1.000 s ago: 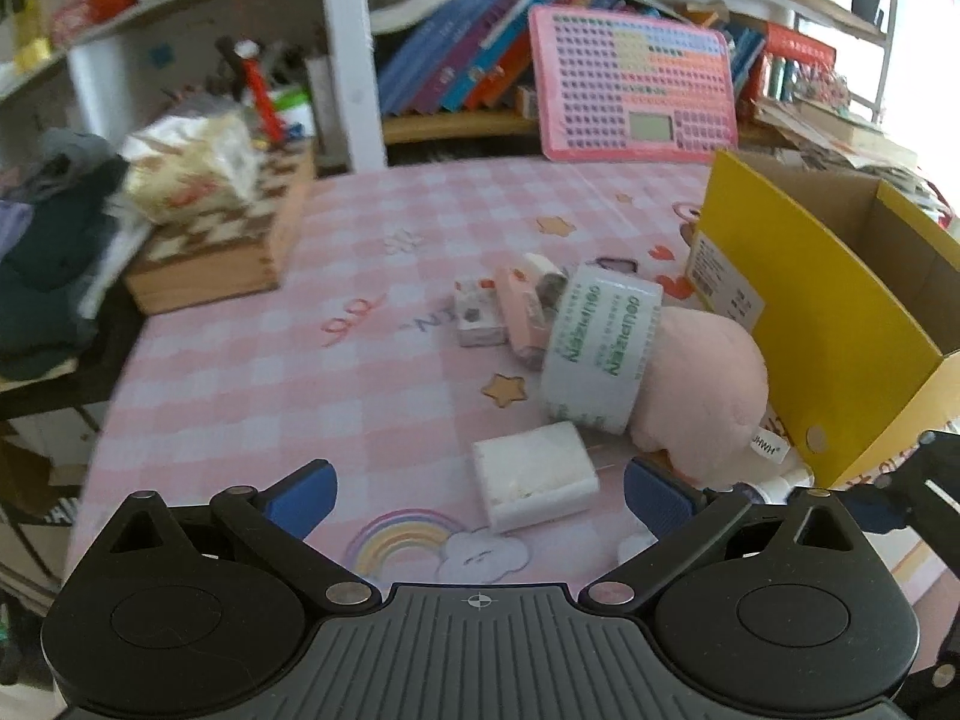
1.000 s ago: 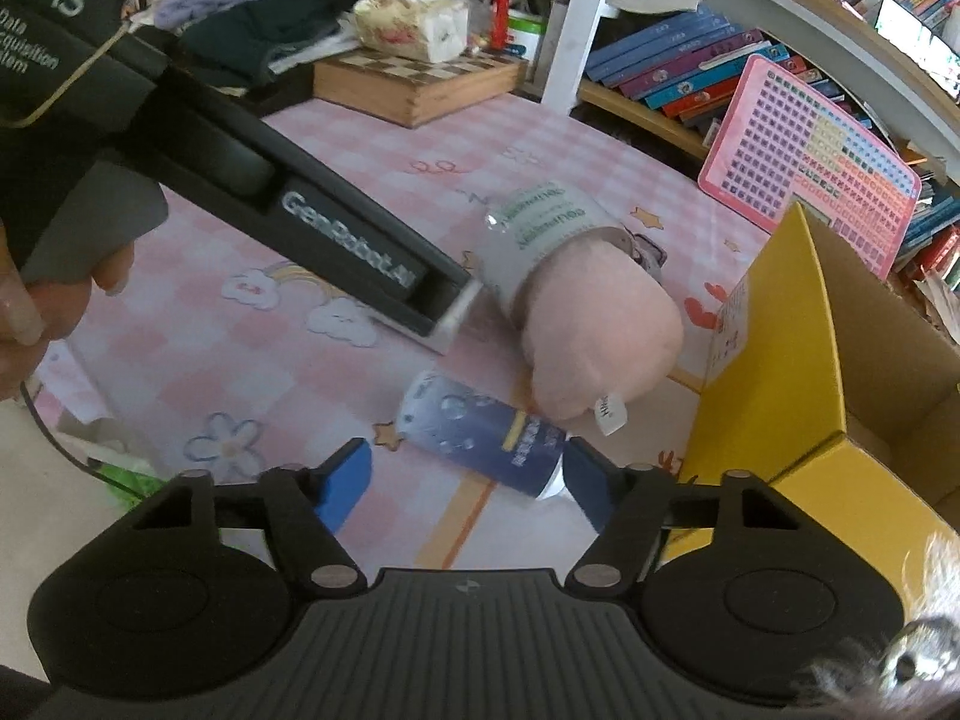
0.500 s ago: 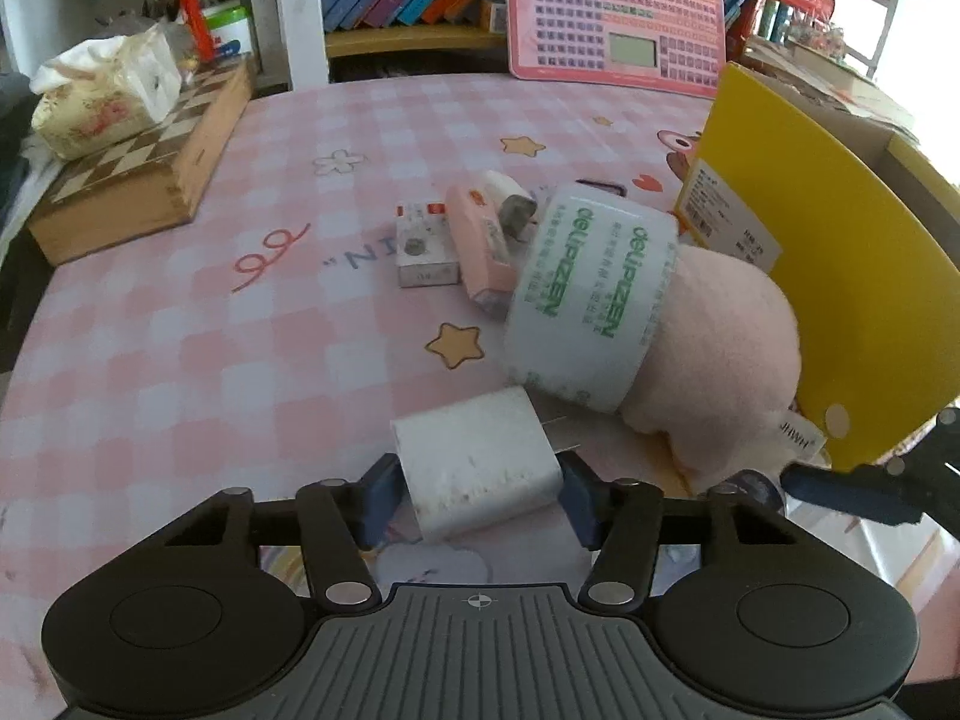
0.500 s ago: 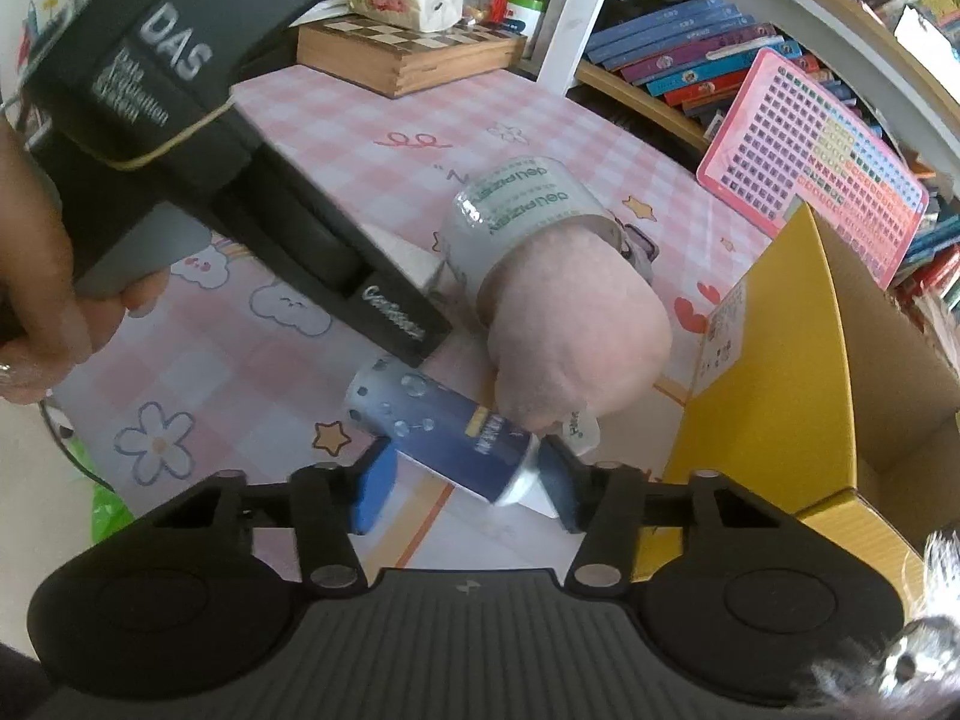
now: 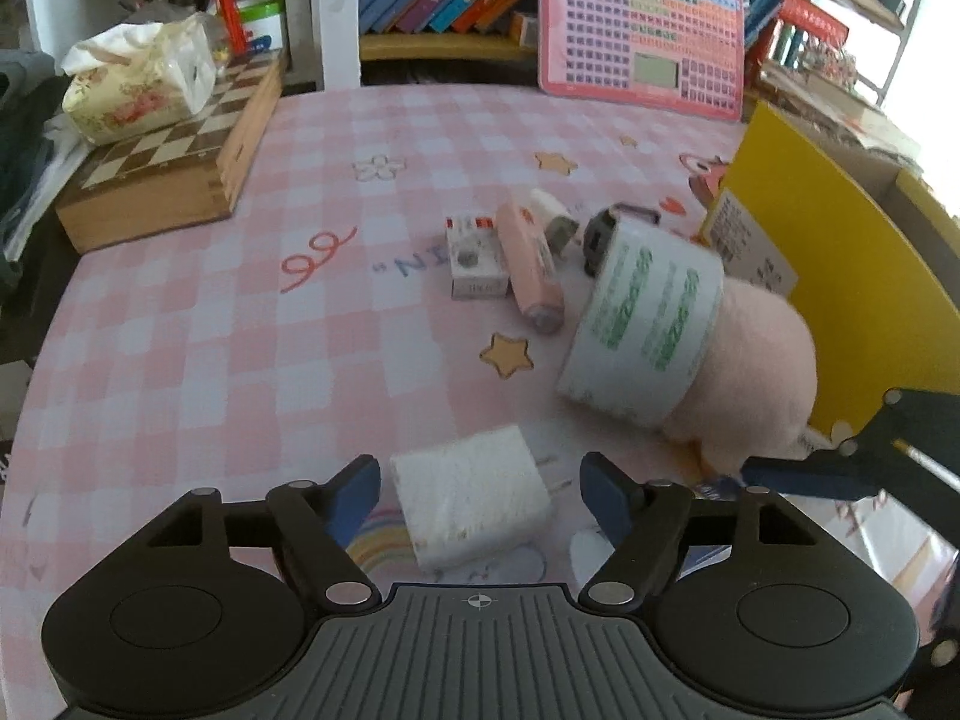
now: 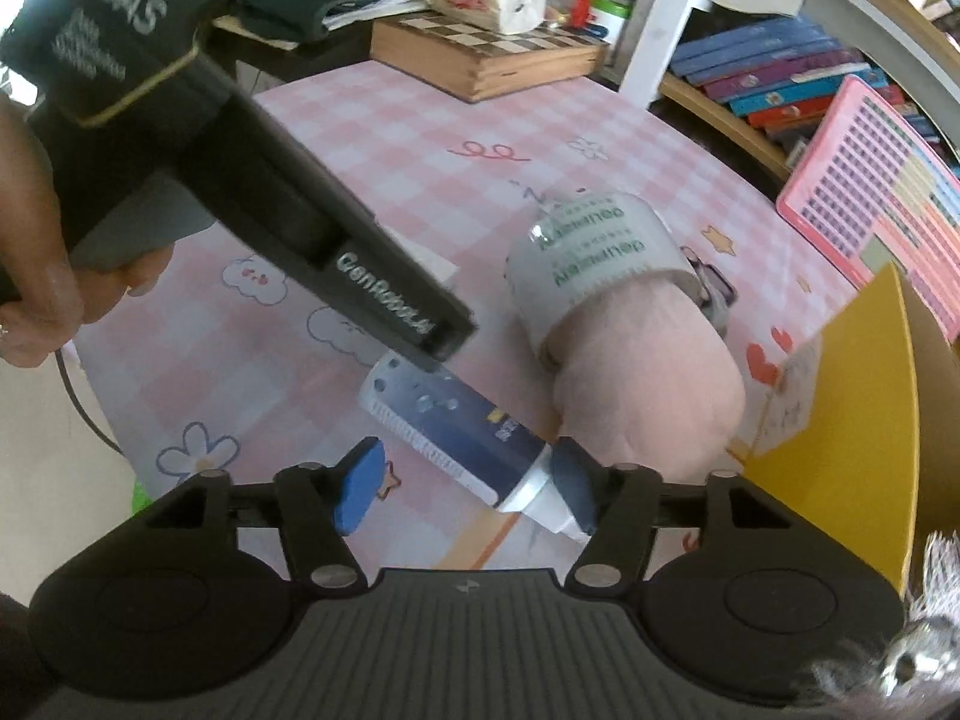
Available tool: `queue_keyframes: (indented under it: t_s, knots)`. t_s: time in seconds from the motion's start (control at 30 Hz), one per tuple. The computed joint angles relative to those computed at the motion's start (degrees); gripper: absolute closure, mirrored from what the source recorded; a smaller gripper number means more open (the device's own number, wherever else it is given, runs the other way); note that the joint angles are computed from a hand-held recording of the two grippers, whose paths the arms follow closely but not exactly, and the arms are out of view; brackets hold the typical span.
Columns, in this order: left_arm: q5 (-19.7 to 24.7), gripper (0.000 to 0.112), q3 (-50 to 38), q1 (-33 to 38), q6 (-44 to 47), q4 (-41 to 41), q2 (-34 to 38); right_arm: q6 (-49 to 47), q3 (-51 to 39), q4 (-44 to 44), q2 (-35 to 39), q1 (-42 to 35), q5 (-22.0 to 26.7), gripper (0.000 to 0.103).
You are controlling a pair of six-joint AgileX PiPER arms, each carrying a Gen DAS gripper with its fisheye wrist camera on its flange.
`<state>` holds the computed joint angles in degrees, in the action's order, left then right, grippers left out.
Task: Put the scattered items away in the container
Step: 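Grasp the white charger with the left gripper while the right gripper grasps the spray bottle, then lift the white charger and spray bottle and carry both over the yellow box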
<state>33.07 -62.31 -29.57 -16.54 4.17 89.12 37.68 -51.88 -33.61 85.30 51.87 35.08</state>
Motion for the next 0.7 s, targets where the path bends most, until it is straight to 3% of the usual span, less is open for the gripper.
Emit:
queue_keyframes:
  t_s: [0.07,0.1,0.17,0.2,0.27,0.5,0.6,0.7]
  knots:
    - [0.1,0.037,-0.5,0.1,-2.0,1.2,0.9,-1.0,-0.6,0.4,0.8,-0.5,-0.1,0.041]
    - [0.2,0.038,-0.5,0.2,-2.9,1.8,1.2,-1.0,-1.1,0.6,1.0,-0.6,0.5,0.047]
    - [-0.4,0.048,0.4,0.7,-2.7,0.9,0.5,-2.0,-1.7,2.2,0.4,-0.6,2.0,0.058]
    - [-0.7,0.059,0.8,1.2,-1.4,-0.5,0.0,-3.2,-1.8,3.9,-0.3,-0.9,2.3,0.061]
    - [-0.7,0.062,1.2,1.3,-0.3,-0.9,-0.7,-4.8,-1.8,6.6,-1.7,-0.8,3.2,0.063]
    - [-1.3,0.063,2.2,3.3,9.1,-7.2,-1.4,-8.8,-2.5,6.4,-0.2,0.5,1.6,0.053]
    - [-0.6,0.063,3.0,3.9,11.8,-8.8,-2.4,-17.4,-3.8,9.0,2.1,-1.1,-0.3,0.047]
    - [-0.5,0.063,4.3,5.0,12.9,-9.7,-3.6,-27.5,-5.0,14.8,4.2,-3.9,-1.8,0.049]
